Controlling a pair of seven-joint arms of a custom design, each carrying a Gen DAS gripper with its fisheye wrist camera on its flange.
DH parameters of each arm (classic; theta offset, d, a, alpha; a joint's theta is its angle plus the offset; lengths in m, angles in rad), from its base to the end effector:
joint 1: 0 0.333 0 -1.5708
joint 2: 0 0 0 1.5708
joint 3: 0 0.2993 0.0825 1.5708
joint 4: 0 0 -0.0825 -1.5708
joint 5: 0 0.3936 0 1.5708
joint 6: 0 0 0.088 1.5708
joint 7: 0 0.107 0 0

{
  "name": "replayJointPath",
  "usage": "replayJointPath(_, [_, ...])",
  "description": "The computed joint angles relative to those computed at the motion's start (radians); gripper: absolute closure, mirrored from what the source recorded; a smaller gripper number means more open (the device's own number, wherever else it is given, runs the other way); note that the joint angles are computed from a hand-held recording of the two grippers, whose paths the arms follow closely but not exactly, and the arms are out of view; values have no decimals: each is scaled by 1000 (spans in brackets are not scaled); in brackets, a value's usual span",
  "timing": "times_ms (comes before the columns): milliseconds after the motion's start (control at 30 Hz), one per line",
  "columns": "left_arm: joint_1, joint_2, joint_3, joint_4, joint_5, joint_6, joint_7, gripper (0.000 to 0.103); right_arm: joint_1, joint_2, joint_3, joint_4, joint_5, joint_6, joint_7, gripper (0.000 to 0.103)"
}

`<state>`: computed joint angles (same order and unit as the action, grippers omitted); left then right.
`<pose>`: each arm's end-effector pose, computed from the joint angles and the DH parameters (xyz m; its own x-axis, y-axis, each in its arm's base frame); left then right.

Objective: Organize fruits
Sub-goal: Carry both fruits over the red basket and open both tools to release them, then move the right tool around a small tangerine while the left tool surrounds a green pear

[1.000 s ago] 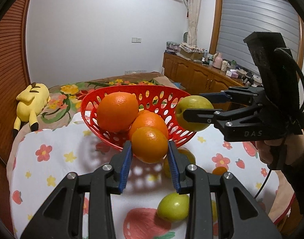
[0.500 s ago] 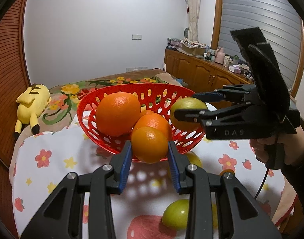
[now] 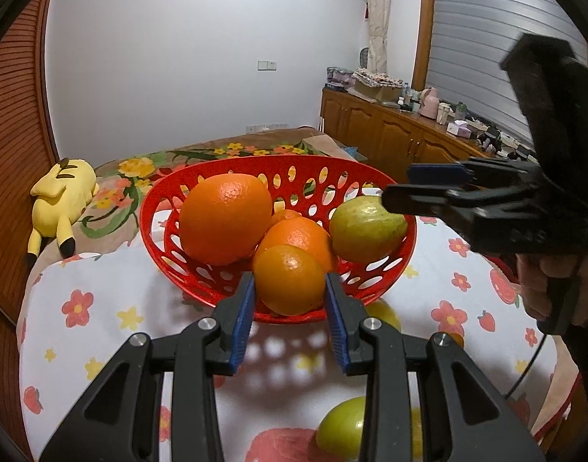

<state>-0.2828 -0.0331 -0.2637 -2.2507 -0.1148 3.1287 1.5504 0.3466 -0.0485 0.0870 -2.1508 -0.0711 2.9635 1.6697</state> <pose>0.4956 -0.2911 0.4664 -0.4456 -0.8898 0.0987 -0.5862 0.2067 -0.7833 0.5308 0.2518 0.5043 0.3941 -0.9190 -0.0095 -0.6014 -0.2500 -0.7588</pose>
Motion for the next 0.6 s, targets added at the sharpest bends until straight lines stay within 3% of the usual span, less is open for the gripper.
replayJointPath(333, [10,31,11,25,134,-6,-130,68,42,-87,-30,-124,115,63,-71,38])
replayJointPath(600, [1,12,9,1,87,12,-87,60,68,-174,-55,-240,87,126,-14,36])
